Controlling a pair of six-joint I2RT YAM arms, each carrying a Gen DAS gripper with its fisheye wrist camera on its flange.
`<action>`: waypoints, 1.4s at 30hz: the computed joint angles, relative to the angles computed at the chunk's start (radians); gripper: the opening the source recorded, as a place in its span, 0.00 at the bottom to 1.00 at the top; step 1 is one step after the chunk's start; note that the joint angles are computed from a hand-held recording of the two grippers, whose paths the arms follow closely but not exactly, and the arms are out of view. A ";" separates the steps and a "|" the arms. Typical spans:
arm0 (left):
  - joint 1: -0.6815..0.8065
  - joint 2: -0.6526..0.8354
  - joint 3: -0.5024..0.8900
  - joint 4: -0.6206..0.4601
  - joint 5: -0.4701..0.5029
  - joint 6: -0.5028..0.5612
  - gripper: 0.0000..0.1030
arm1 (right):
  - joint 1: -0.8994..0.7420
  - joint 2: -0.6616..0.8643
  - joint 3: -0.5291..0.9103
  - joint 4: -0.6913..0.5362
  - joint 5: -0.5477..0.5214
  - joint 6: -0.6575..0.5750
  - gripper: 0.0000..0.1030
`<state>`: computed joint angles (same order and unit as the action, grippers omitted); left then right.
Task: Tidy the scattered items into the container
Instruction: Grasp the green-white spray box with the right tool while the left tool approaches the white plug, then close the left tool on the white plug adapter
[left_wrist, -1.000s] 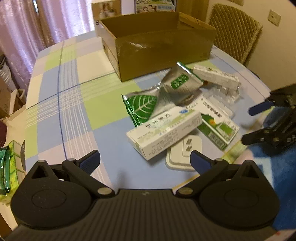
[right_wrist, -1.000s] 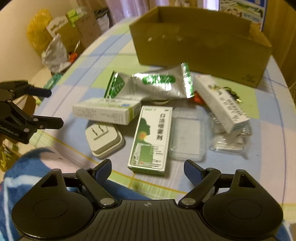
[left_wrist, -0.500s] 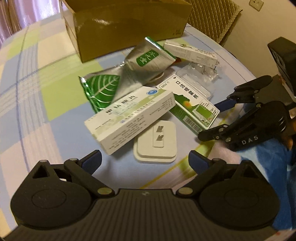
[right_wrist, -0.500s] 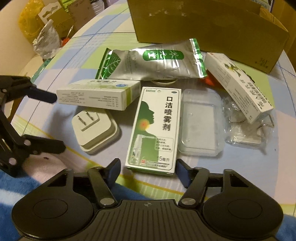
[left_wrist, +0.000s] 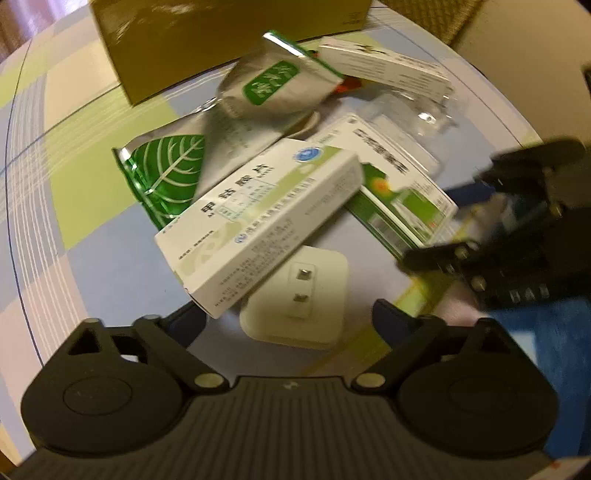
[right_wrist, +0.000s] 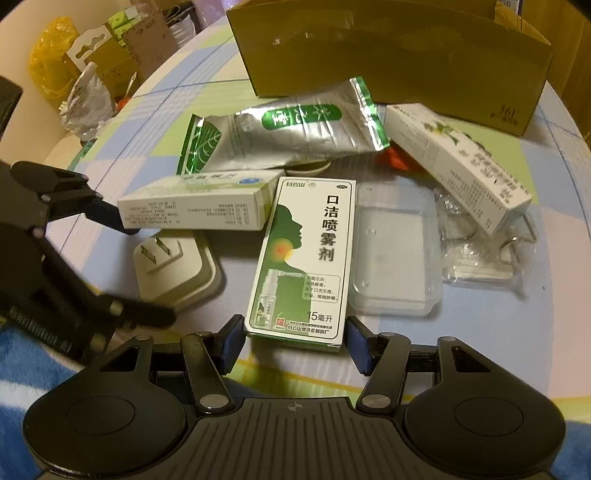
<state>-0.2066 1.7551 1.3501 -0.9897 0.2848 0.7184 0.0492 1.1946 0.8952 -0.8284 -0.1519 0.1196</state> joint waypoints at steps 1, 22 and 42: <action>0.004 -0.006 -0.010 0.029 0.000 -0.024 0.87 | 0.000 -0.005 -0.003 0.002 0.001 -0.002 0.54; -0.076 -0.015 -0.037 0.030 -0.035 0.053 0.77 | -0.029 -0.054 -0.054 0.043 -0.035 0.011 0.54; -0.059 -0.019 -0.088 0.092 -0.039 0.044 0.59 | 0.035 0.005 -0.046 0.098 0.050 0.016 0.57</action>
